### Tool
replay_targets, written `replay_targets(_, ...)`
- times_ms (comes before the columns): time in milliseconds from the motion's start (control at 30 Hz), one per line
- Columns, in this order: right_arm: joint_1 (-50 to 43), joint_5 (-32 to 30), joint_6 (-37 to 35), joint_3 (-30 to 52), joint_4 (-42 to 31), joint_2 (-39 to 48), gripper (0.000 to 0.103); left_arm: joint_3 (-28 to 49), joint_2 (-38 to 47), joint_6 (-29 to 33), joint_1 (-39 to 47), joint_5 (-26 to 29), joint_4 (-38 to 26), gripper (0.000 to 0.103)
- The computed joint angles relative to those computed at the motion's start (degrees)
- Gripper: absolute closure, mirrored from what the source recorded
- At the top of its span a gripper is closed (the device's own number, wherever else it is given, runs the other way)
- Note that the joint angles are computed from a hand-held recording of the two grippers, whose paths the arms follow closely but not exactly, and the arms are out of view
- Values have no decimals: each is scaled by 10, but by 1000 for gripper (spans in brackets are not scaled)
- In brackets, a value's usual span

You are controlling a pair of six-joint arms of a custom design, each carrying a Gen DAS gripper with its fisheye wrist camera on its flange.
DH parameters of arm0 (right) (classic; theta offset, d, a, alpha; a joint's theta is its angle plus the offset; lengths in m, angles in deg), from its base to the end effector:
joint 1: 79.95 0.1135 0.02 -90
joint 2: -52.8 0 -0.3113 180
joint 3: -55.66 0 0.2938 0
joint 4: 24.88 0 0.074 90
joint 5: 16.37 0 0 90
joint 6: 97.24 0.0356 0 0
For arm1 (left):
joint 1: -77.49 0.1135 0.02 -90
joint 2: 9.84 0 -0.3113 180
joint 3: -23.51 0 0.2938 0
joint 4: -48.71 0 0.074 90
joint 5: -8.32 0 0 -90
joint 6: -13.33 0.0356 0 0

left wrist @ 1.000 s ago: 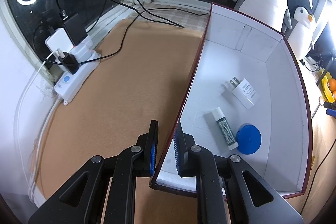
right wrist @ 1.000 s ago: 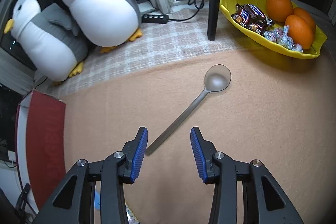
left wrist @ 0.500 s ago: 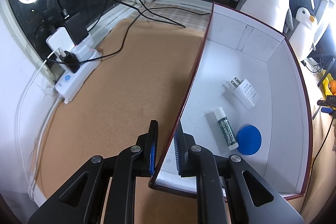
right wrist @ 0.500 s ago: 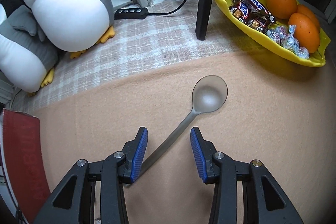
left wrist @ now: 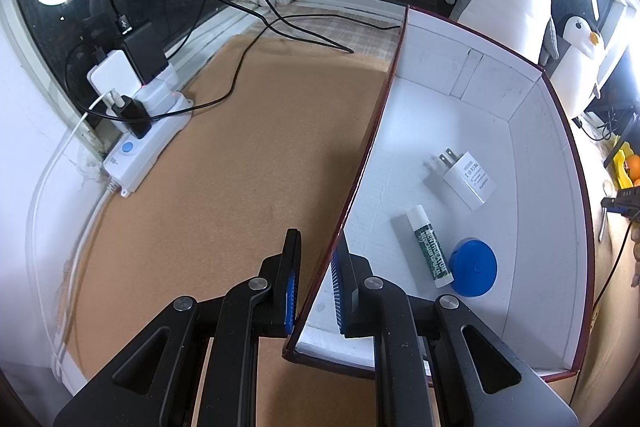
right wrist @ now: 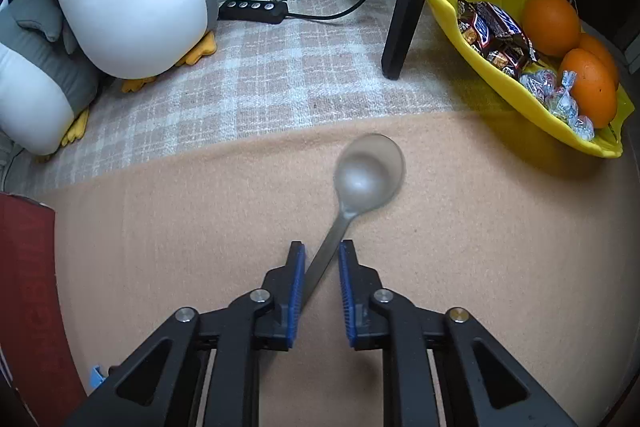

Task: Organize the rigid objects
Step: 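Move the right gripper to the metal spoon and grasp its handle, then carry the spoon over the box and release it inside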

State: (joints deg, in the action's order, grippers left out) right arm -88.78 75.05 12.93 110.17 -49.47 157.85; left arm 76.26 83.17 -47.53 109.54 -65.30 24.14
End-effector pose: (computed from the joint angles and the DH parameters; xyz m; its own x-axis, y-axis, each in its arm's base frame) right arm 0.3118 -0.0493 0.0814 -0.8414 0.4795 -0.2491 0.4793 0.8752 0.0660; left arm 0.2652 0.1542 0.1366 -0.8684 0.0075 -0.4958 0.0176 0.9997 -0.0158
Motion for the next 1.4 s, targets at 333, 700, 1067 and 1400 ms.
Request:
replay_targets(333,14,-37,10,-109,47,-81,96,2,4,4,8,15,-3,90)
replay_targets(700,159,-50,75,-92,-33,-246,96,6,20,14,15,25,-2,90)
replay_targets(1067,348,-26,132,12,-41,-215,96,12,31,22,23,40,-6,90)
replay_targets(1400,441,-28,147,97,-49,-149,96,16,43,23,19,44,-4,90)
